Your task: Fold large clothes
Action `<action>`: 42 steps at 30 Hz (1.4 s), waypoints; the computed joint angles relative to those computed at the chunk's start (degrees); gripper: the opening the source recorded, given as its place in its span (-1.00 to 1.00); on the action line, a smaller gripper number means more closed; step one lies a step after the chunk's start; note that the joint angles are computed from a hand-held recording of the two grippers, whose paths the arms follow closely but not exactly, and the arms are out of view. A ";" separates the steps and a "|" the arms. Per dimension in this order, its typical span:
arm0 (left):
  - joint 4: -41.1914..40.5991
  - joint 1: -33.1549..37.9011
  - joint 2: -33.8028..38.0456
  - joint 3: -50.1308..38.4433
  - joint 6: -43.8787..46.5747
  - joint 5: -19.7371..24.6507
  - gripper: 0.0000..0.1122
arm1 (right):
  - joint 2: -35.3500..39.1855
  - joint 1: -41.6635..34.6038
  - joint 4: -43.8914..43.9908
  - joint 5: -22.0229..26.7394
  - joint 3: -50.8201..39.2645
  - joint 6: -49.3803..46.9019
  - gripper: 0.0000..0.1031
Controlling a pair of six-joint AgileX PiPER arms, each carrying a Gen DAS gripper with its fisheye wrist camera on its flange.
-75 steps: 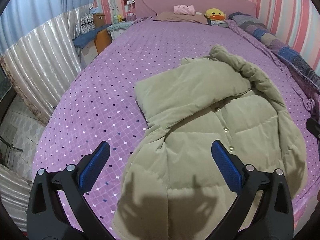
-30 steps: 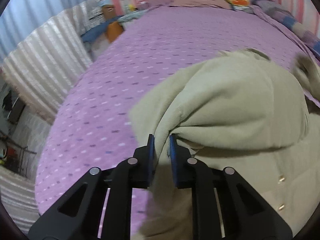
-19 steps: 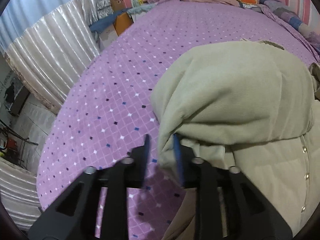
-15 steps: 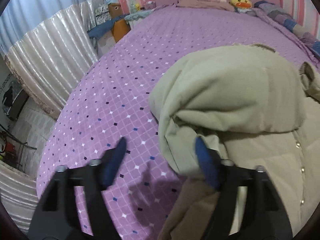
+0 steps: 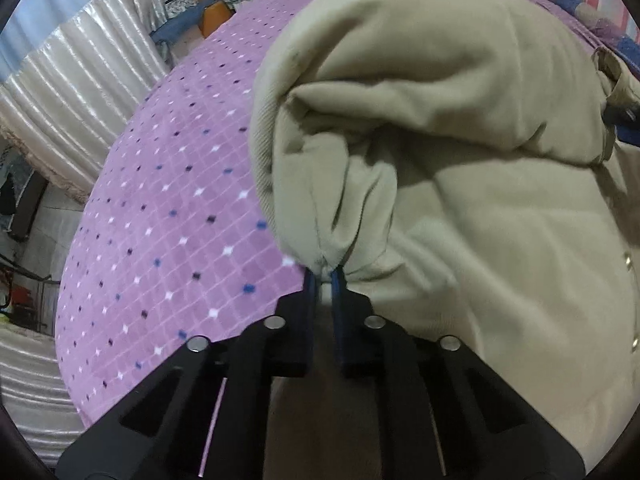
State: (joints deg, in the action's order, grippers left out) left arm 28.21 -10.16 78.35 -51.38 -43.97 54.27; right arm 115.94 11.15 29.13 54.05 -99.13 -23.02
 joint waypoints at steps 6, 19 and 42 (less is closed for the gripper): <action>-2.12 5.66 -3.00 5.79 0.25 -1.11 -1.00 | 0.76 6.74 -7.97 -3.33 -2.22 4.36 -0.89; -2.15 3.16 -4.52 -0.29 0.12 -0.30 -0.63 | -5.72 0.12 -28.05 -1.21 -0.12 10.63 -0.86; -3.91 -1.37 21.79 -32.21 8.32 3.73 0.47 | 11.75 -8.36 -33.42 8.26 -26.62 6.13 -0.13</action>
